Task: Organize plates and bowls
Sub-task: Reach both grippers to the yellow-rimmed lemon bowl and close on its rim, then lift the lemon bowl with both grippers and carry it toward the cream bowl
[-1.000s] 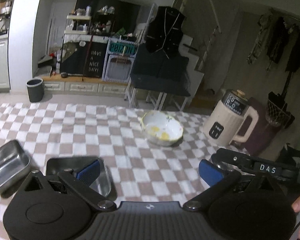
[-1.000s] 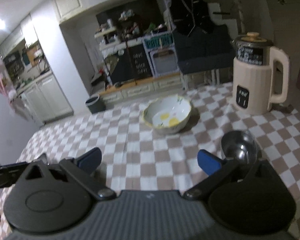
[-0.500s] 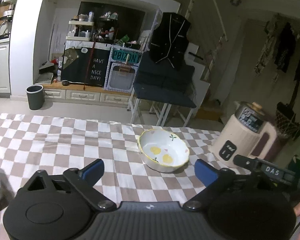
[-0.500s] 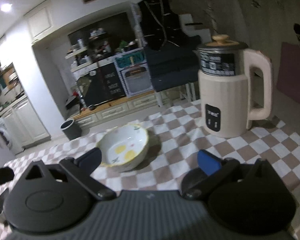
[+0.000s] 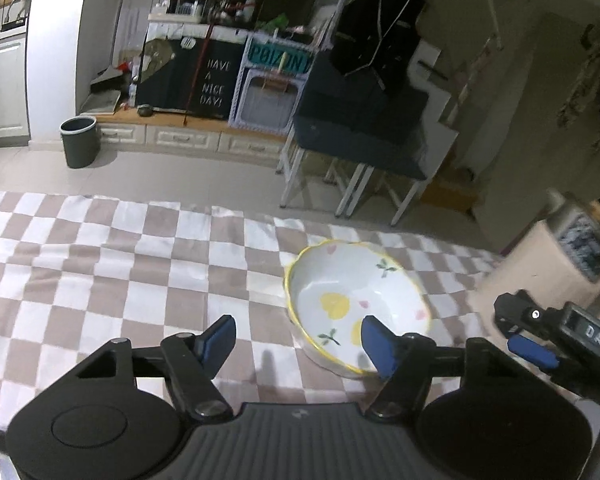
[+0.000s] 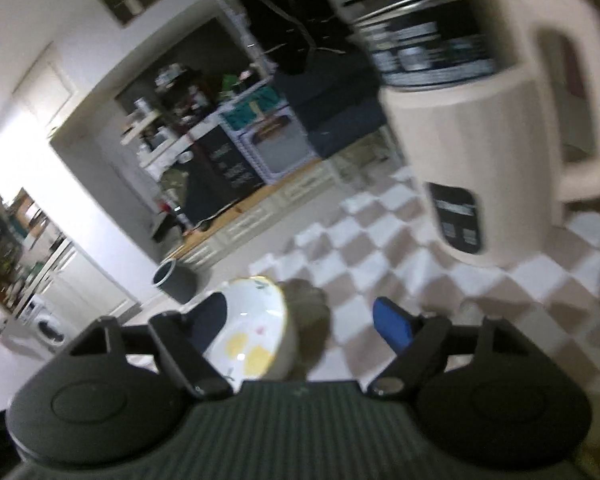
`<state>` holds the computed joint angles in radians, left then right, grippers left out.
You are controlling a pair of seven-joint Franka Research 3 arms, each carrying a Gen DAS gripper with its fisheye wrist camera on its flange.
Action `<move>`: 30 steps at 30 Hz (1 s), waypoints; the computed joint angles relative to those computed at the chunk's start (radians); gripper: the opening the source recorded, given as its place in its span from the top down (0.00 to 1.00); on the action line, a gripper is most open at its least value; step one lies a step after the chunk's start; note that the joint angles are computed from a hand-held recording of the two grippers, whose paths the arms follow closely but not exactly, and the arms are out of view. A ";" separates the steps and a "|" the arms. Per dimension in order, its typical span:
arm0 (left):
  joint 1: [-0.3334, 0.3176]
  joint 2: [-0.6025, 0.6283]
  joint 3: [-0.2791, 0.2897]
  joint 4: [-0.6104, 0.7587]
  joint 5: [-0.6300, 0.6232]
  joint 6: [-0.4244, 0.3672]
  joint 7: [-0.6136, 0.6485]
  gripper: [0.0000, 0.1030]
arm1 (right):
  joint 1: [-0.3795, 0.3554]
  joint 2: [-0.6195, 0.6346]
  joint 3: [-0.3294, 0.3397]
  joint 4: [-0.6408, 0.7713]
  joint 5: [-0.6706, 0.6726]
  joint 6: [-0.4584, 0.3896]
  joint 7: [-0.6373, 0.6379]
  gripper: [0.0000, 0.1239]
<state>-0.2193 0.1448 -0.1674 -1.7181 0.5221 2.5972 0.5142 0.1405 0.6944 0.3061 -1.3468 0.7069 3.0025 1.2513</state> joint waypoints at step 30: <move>0.008 0.245 0.021 0.227 -0.177 -0.040 0.312 0.90 | 0.173 0.330 -0.197 0.524 -0.433 -0.338 0.353 0.87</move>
